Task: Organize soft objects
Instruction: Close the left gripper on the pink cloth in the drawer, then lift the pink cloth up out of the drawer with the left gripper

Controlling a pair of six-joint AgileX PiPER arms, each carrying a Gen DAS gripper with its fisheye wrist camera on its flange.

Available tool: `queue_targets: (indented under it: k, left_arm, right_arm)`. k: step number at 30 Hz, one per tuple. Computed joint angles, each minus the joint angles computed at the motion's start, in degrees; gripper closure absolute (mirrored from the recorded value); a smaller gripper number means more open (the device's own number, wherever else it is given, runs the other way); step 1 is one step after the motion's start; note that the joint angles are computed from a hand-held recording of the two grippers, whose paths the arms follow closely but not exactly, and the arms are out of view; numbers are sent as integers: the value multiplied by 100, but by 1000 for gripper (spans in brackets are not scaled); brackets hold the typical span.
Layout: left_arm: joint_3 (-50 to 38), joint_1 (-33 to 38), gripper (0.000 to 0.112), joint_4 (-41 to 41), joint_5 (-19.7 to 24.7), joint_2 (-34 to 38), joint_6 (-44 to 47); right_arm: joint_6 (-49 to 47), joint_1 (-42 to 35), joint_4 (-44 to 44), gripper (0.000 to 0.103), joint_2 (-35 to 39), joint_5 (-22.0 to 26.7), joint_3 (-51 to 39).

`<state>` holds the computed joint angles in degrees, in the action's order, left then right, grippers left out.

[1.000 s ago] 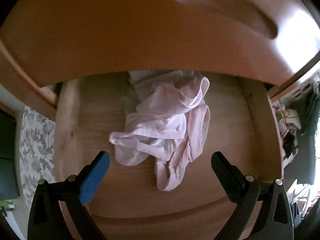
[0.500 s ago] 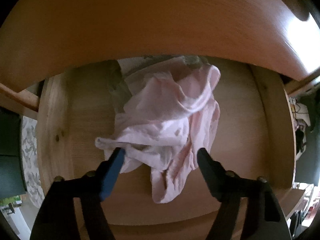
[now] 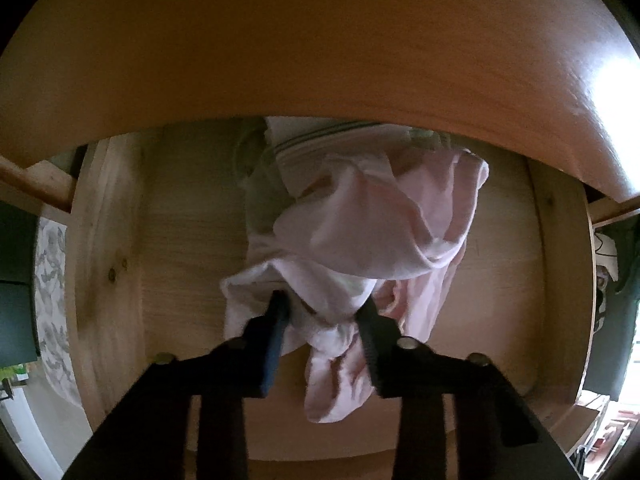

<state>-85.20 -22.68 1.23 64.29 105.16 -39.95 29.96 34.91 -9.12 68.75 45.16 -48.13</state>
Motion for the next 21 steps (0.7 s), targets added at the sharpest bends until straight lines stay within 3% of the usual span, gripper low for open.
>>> queue_targets:
  k: [7,21]
  left_arm:
    - [528,204,94,-329,-384,-375,424]
    - [1566,595,96,-979,-967,-1119,1166]
  right_arm:
    - [54,26,-70,0,-106,113,-57]
    - [286,261,-255,0,-302,303,-154]
